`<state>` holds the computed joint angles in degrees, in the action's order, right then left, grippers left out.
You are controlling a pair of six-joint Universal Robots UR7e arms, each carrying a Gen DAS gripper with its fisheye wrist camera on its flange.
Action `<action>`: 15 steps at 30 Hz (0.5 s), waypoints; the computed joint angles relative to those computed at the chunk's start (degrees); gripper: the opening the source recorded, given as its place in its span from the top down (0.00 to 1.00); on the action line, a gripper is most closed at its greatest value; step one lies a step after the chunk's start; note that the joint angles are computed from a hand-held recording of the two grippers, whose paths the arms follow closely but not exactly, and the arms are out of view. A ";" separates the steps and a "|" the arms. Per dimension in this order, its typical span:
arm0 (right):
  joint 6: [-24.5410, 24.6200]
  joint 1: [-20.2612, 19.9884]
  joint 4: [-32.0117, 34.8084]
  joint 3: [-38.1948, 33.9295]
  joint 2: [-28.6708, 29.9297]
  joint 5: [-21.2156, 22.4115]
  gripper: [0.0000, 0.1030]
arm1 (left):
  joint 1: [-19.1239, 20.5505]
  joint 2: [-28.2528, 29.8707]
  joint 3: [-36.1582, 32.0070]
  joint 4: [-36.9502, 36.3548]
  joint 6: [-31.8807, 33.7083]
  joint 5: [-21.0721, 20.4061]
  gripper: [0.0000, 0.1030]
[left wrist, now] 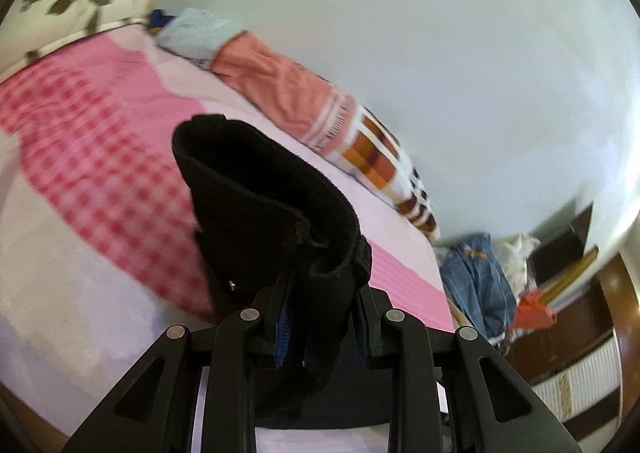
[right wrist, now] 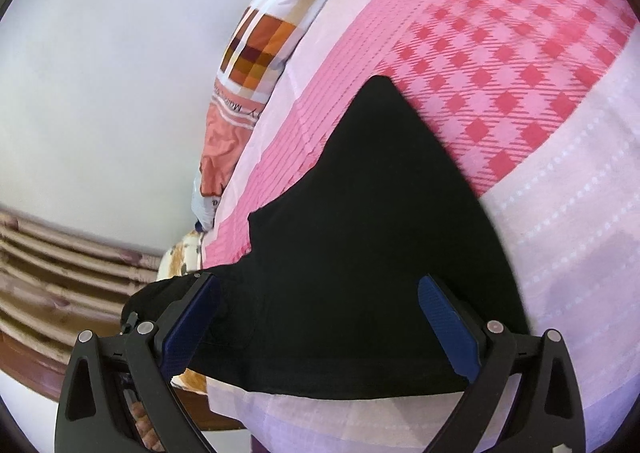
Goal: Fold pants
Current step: 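Lift the waist end with the left gripper and fold it over the trousers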
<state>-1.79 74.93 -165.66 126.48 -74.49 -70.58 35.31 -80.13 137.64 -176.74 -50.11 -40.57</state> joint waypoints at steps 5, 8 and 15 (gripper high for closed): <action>2.60 -2.19 -0.18 -0.18 -0.40 2.54 0.04 | 1.70 5.62 -4.44 -2.52 4.48 -4.42 0.74; 3.20 -2.99 -0.38 -0.35 -0.68 3.40 0.04 | 2.43 8.96 -7.22 -3.42 6.83 -7.46 0.74; 6.46 -5.66 -0.30 -1.66 -1.11 6.61 0.04 | 3.32 16.95 -14.33 -2.75 12.32 -15.89 0.74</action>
<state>4.67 69.27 -165.96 124.82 -75.60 -63.97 38.62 -63.18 123.31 -179.49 -37.79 -56.46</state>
